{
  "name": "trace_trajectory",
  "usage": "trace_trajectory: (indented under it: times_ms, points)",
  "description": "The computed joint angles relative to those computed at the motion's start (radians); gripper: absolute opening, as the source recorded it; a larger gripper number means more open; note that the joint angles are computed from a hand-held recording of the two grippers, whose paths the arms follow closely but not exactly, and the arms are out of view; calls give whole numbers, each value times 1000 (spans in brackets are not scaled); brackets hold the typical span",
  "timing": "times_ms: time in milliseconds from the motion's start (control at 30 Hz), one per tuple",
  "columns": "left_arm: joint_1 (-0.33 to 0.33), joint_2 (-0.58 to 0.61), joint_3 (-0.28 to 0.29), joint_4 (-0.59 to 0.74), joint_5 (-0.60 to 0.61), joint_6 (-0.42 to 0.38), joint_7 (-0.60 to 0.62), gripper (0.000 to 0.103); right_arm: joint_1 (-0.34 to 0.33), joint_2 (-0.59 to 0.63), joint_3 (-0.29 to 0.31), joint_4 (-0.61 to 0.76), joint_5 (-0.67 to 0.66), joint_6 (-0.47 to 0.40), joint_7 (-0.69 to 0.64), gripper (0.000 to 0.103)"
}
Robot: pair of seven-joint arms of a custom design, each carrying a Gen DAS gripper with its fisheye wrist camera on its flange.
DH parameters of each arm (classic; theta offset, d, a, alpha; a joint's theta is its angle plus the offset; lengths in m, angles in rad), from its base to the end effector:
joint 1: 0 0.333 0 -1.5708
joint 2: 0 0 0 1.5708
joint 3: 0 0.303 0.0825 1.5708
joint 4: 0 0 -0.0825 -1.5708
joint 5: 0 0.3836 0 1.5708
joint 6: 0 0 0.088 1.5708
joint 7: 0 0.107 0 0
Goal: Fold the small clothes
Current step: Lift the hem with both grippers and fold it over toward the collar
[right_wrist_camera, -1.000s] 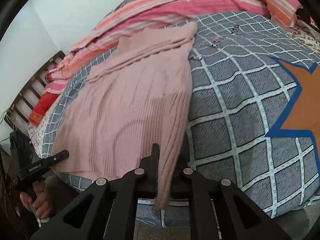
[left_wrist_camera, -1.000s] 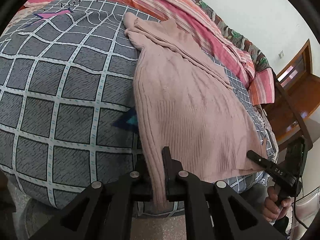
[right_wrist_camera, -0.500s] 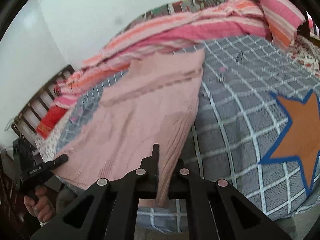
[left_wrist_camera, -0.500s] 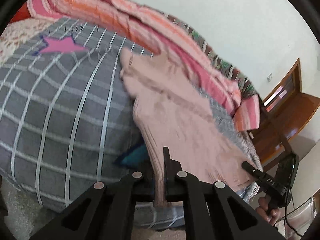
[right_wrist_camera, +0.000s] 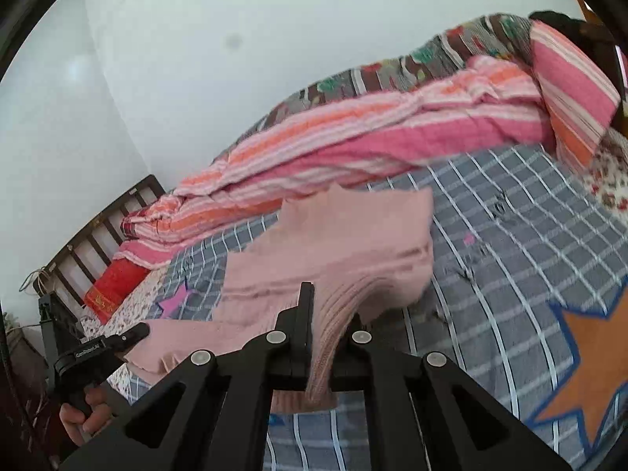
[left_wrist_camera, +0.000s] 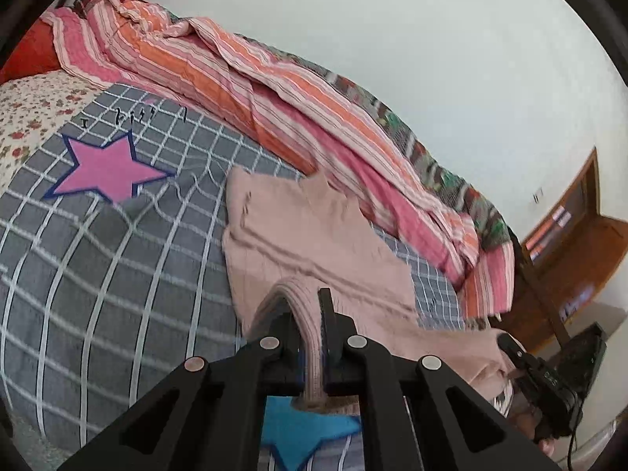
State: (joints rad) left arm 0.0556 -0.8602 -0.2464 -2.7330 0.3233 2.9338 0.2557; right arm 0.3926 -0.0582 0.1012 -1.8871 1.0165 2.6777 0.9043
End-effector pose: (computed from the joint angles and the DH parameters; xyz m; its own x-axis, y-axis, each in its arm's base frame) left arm 0.3451 -0.1020 0.5660 0.3712 -0.7070 0.6020 -0.2956 -0.7045 -0.6452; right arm 0.5326 0.2586 0.6033 0.5706 -0.6995 -0.4303 -0.6278 -0.0338 -0.7776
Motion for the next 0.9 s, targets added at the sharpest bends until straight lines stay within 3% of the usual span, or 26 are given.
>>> trace_trajectory:
  times_ms: [200, 533, 900]
  points:
    - [92, 106, -8, 74, 19, 59, -23, 6, -1, 105, 20, 136, -46, 40, 44, 4]
    - [265, 278, -98, 195, 101, 148, -79, 6, -29, 314, 65, 368, -198, 56, 221, 4]
    - [301, 509, -67, 327, 146, 193, -105, 6, -23, 619, 67, 733, -423, -50, 462, 4]
